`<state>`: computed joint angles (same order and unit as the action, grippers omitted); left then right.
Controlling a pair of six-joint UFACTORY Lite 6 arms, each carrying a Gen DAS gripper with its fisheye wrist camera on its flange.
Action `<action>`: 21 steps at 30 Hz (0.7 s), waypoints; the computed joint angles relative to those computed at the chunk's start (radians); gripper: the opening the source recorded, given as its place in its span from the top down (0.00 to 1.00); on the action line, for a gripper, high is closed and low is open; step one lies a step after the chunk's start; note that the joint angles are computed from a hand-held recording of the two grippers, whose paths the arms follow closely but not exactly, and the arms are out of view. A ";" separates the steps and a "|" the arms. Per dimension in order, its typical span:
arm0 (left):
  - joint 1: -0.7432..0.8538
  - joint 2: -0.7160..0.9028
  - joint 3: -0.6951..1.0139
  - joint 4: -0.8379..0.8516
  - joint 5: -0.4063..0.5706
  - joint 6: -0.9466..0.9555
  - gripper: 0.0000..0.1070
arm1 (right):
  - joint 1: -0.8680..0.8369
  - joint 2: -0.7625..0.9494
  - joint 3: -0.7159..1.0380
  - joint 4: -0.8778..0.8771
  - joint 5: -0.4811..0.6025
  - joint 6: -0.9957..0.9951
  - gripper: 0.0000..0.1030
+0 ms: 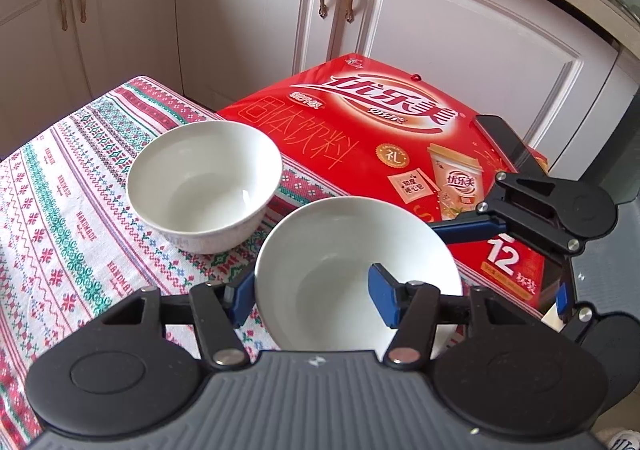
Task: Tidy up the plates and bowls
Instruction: 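Lift and carry the held bowl with the left gripper over another bowl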
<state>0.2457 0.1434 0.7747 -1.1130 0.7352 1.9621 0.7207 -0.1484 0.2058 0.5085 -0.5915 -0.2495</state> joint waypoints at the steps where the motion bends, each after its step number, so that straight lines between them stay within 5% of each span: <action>1: 0.011 -0.015 -0.008 0.009 0.012 -0.004 0.46 | 0.015 -0.022 -0.003 0.032 0.015 -0.026 0.13; 14: 0.240 -0.222 -0.093 0.126 0.189 -0.020 0.46 | 0.302 -0.209 0.005 0.582 0.046 -0.443 0.13; 21: 0.398 -0.284 -0.087 0.164 0.288 0.001 0.46 | 0.431 -0.204 0.071 0.719 0.004 -0.549 0.13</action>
<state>0.6438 -0.1402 0.6876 -0.9492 1.0229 1.9633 1.1516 -0.3529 0.2772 1.2278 -0.5877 -0.7981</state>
